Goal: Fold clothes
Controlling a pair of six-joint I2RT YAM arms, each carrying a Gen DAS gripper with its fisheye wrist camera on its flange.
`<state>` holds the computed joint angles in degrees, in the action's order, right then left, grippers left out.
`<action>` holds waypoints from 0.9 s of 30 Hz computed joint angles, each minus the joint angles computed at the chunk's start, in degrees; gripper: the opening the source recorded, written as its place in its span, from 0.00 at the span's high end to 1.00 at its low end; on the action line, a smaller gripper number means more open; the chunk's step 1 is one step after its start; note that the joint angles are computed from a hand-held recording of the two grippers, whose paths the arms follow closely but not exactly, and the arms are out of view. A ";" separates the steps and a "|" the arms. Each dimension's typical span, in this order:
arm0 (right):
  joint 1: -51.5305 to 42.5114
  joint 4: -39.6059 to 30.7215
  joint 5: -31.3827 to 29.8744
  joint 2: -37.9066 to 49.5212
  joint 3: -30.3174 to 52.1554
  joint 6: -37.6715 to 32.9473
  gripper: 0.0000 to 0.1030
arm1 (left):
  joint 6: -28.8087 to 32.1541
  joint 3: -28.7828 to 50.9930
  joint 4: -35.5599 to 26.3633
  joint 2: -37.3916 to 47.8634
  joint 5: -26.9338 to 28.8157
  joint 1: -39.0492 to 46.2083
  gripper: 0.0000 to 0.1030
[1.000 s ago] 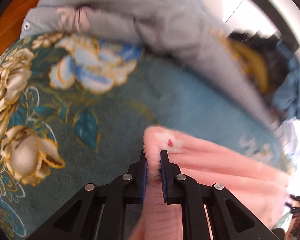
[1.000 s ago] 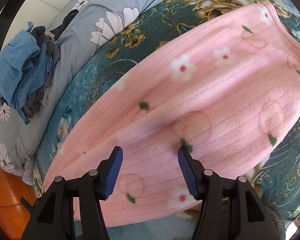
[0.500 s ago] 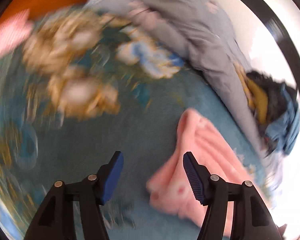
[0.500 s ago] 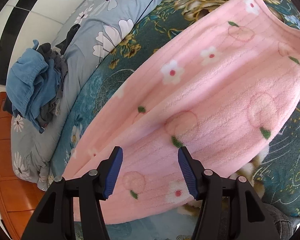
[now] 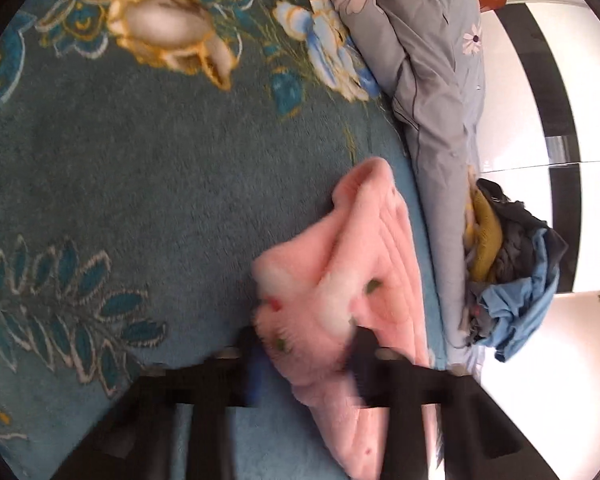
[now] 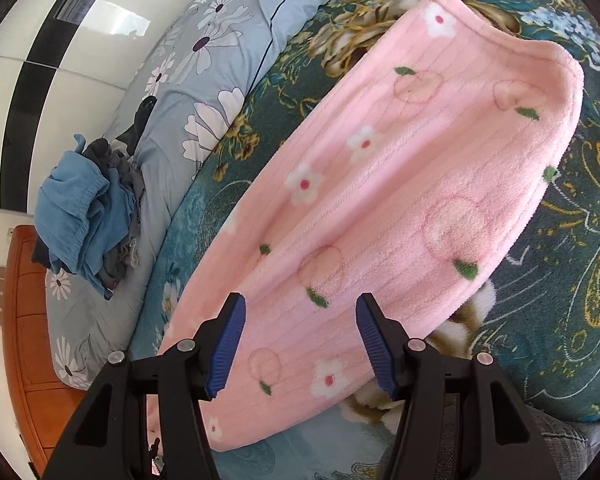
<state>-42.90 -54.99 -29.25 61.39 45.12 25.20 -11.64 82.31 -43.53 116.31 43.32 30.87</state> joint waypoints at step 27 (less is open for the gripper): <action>-9.84 11.33 -4.35 26.72 13.37 -0.02 0.43 | 5.61 20.39 -14.85 0.42 -19.80 -19.64 0.48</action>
<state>-52.74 -43.66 -33.59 88.11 58.50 25.18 -6.02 102.70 -58.38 116.73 23.52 11.23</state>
